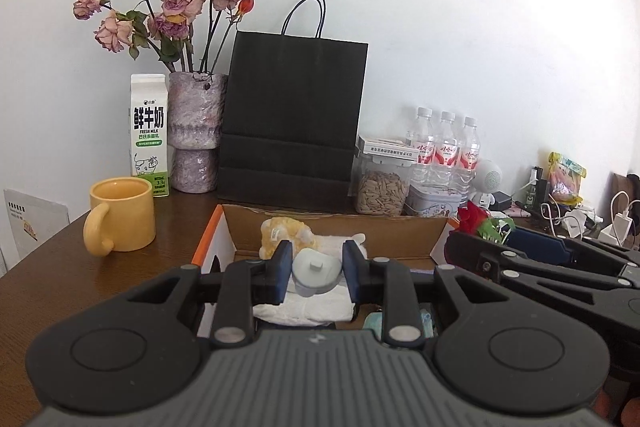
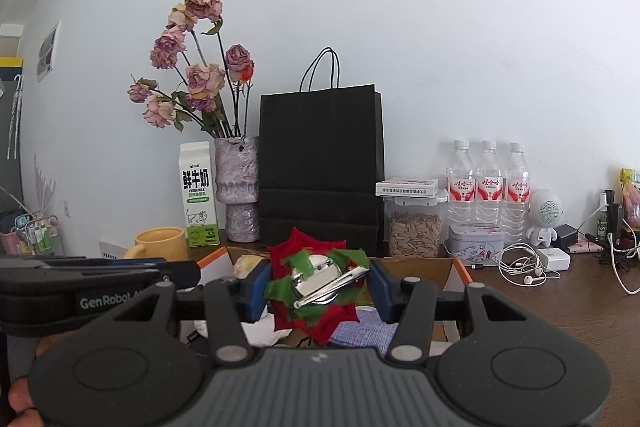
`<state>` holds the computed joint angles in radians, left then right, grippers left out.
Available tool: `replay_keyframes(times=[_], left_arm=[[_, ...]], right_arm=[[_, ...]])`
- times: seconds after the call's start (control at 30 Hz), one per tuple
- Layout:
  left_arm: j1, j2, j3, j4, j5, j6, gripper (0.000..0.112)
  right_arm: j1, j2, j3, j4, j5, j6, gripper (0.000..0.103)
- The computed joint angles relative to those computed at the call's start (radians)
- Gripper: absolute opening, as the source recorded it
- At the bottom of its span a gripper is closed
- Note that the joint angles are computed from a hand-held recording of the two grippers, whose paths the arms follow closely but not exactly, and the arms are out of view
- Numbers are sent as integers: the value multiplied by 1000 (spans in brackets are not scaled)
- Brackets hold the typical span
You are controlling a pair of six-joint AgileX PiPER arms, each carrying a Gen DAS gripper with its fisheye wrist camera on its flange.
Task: Organize objects
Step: 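Carry the white piece and flower ornament into the red box and open both grippers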
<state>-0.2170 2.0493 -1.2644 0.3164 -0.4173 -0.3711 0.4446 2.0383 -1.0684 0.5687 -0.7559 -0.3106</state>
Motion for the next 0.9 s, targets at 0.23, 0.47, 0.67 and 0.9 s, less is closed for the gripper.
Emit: replay_keyframes(times=[0.23,0.47,0.67,0.9], left_arm=[[-27,94,-167,-20,94,-29,28],[-39,186,-323,-31,177,-30,28],[-50,254,-441,13,235,-56,28],[-51,268,-434,-72,201,49,47]], right_arm=[[-62,87,-128,-14,65,25,50],[-123,155,-235,-12,123,19,50],[-157,189,-283,-27,179,28,50],[-146,202,-288,14,187,-34,67]])
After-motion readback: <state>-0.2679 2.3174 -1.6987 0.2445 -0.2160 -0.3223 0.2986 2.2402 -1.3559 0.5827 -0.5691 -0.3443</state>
